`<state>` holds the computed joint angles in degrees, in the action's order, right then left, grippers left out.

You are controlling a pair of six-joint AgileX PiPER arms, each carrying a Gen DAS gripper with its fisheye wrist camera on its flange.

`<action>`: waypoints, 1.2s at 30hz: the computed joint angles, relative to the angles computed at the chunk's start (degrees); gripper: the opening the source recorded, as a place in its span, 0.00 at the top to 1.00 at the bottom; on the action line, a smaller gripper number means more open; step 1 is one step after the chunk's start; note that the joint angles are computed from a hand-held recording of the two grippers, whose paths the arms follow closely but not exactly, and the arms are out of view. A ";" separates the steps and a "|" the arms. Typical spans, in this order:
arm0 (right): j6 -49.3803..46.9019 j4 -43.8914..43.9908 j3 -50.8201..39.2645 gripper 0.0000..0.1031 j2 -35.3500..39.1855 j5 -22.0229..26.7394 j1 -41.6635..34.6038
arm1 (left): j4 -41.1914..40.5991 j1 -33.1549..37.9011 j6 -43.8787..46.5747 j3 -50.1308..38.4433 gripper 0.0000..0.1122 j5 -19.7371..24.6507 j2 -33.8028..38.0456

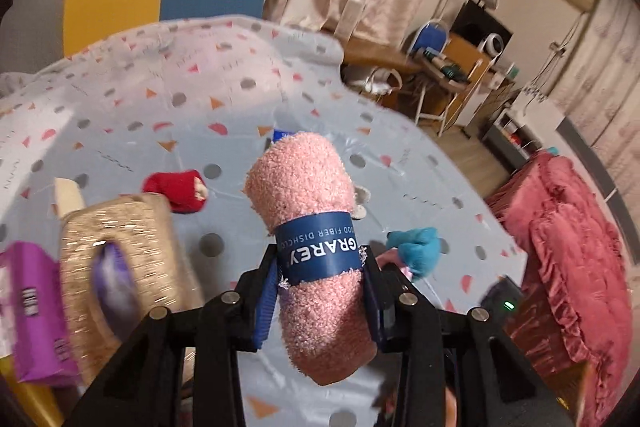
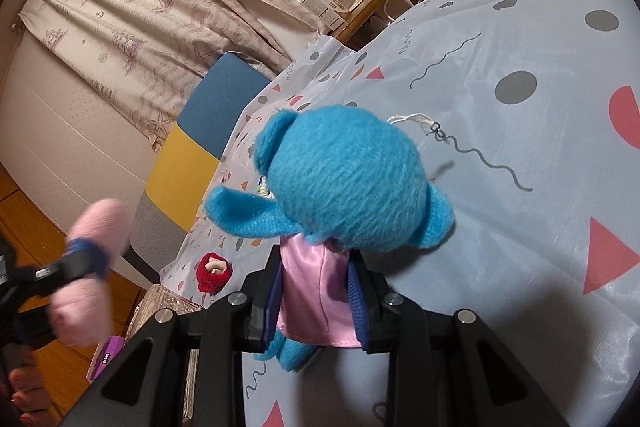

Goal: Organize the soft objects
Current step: 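Carry the pink towel roll into the gold tray and open the left tool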

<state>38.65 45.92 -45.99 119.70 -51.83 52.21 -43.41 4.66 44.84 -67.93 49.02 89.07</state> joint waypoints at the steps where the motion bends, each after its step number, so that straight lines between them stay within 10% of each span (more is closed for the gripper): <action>1: 0.00 -0.01 -0.01 0.72 0.00 -0.02 0.01 | -0.79 2.10 1.62 0.71 0.66 1.78 -1.64; 13: -1.32 0.83 -0.34 0.72 -0.48 1.18 0.01 | -6.67 36.20 16.80 -6.60 0.66 18.80 2.10; 36: -4.61 3.15 -2.13 0.72 -0.61 4.17 -0.06 | 22.81 53.56 11.92 -27.39 0.65 4.81 33.79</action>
<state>34.04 49.07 -48.12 119.10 -47.65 52.15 -20.59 58.22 56.77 -95.32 53.84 122.85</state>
